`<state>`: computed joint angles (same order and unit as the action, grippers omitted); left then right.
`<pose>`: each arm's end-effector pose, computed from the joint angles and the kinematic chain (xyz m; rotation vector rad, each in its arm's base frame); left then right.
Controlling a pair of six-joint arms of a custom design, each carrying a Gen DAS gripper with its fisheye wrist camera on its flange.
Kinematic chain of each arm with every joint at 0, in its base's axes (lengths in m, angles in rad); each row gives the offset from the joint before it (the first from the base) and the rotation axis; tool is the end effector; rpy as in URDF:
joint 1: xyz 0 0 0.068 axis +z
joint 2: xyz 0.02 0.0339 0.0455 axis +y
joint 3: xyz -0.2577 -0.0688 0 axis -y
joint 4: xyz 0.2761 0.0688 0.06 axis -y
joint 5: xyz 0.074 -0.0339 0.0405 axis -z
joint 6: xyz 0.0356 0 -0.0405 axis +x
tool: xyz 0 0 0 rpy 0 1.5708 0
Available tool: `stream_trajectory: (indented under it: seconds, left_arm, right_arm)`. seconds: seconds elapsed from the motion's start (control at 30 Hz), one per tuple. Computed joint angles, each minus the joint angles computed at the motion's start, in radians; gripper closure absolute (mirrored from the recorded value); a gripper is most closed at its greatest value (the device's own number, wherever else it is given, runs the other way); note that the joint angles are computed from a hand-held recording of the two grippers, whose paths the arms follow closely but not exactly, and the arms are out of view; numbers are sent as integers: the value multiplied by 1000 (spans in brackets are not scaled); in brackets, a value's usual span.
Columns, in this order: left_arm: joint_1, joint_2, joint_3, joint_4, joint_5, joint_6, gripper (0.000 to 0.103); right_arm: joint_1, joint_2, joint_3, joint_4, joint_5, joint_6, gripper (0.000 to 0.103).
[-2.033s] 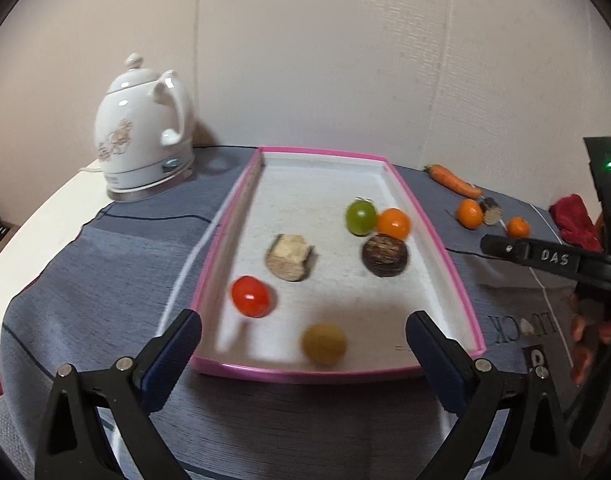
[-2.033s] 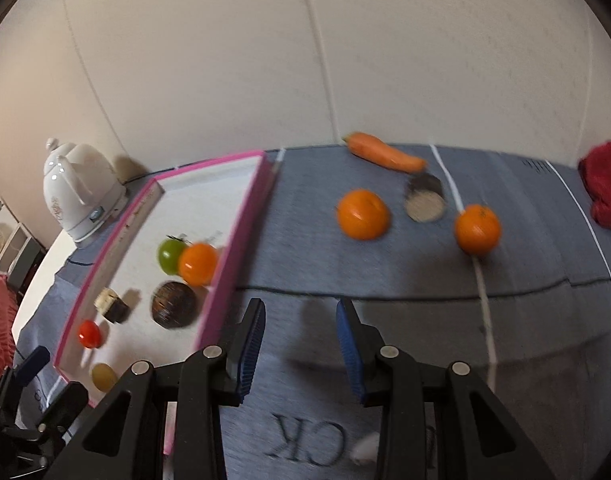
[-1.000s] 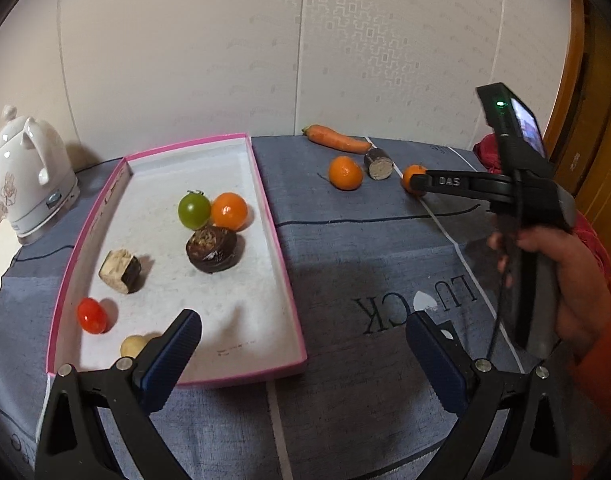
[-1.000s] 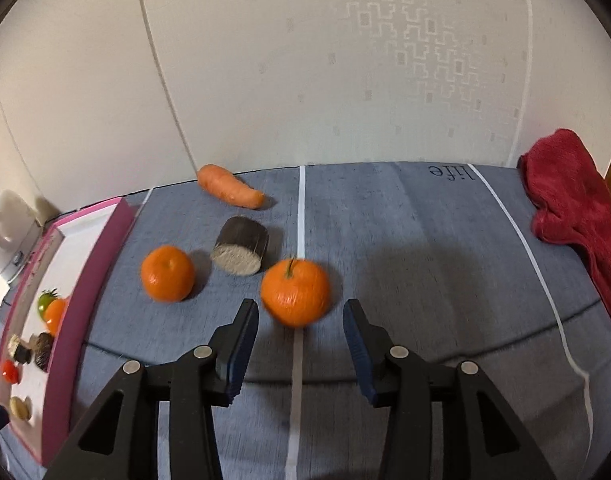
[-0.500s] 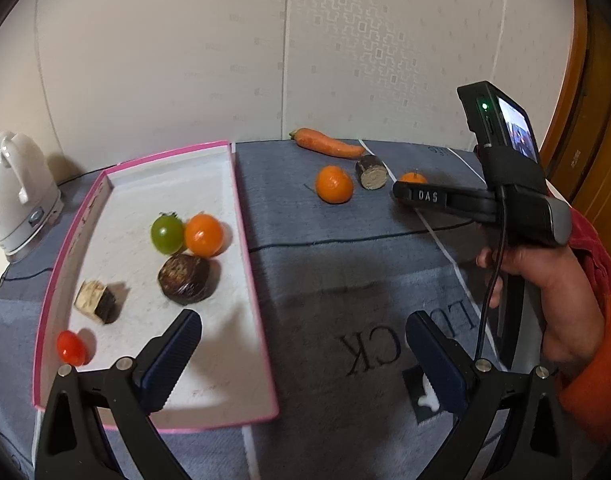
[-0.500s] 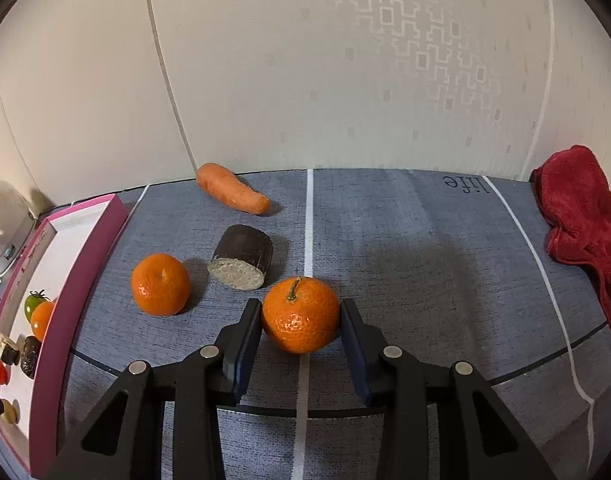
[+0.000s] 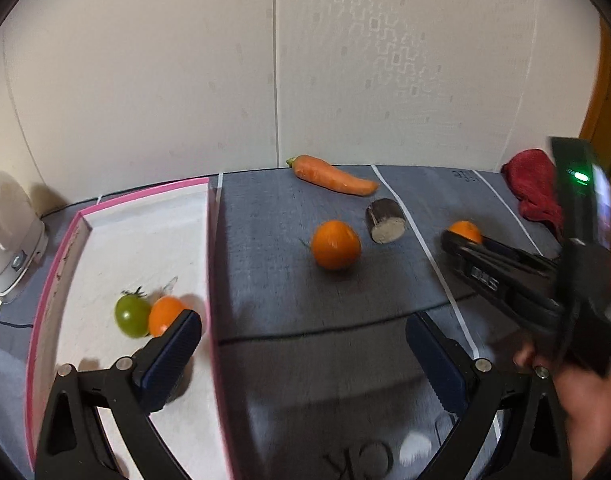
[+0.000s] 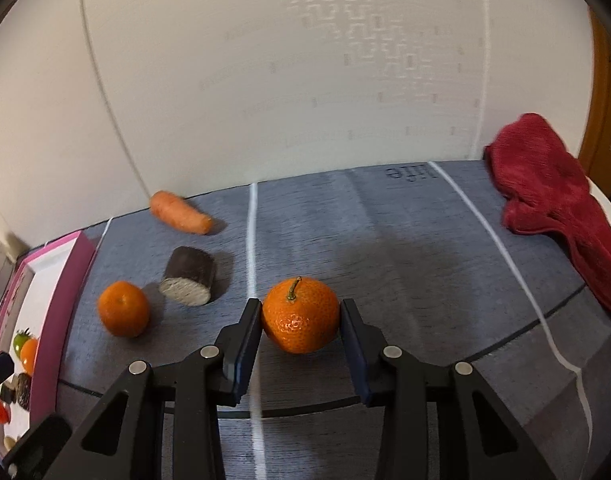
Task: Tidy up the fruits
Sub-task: 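Grasp the orange with the left gripper while the right gripper holds the tangerine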
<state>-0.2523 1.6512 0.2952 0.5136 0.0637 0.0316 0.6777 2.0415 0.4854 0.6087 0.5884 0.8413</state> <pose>0.2232 -0.0599 0.0317 0.3712 2.3900 -0.1781 0.2160 0.1485 -0.0161 0.4120 2.2753 0.0049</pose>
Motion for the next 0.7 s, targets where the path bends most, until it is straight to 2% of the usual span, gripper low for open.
stream_trajectory:
  seconds: [0.23, 0.4, 0.5, 0.53, 0.7]
  left_arm:
    - [-71, 155, 125, 41, -67, -28, 0]
    - [-98, 265, 220, 78, -71, -15, 4]
    - [-101, 309, 274, 47, -60, -23, 16]
    - [-101, 326, 295, 33, -54, -21, 23]
    - [-117, 383, 339, 21, -88, -28, 41]
  right_arm:
    - [18, -14, -18, -30, 86, 90, 63]
    - [40, -30, -28, -45, 133, 125, 63]
    - [41, -32, -22, -62, 139, 129, 63]
    - [40, -33, -22, -60, 137, 127, 63]
    - [41, -32, -25, -61, 141, 144, 63]
